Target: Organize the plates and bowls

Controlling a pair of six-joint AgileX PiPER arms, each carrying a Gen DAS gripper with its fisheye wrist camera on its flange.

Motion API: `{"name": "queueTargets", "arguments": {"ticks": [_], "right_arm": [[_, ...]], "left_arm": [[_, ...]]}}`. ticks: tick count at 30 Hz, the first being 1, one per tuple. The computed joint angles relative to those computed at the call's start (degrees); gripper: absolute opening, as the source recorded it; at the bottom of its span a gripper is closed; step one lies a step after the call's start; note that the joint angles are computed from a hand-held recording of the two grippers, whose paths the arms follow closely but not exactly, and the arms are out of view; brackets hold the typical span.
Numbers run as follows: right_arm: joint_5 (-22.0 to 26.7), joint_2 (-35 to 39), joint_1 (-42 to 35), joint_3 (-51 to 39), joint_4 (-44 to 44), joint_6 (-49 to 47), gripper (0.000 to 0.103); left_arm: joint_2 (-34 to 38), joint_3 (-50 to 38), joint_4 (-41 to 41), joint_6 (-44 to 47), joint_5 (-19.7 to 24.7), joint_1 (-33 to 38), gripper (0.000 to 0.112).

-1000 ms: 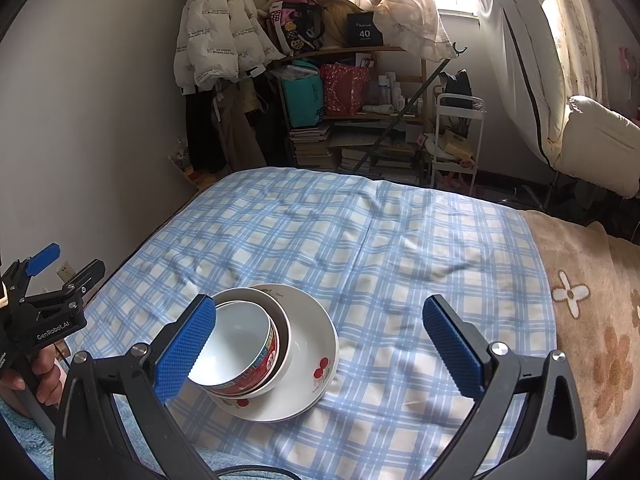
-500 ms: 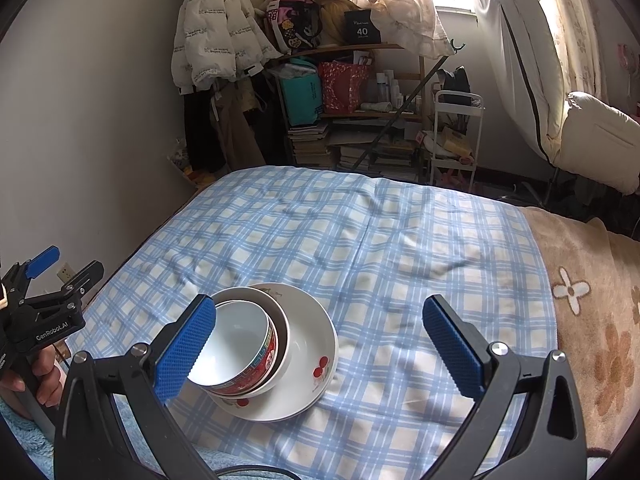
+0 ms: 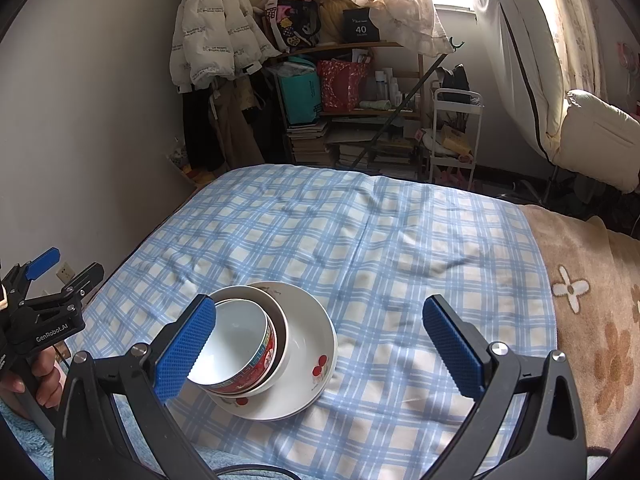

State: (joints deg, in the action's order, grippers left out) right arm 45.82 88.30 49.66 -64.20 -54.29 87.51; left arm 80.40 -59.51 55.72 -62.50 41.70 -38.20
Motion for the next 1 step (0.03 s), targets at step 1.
{"name": "queueTargets", "arguments": {"ticks": [1], "right_arm": [[-0.03, 0.00, -0.01, 0.04, 0.01, 0.00, 0.103]], "left_arm": [[0.00, 0.01, -0.01, 0.09, -0.02, 0.01, 0.101]]}}
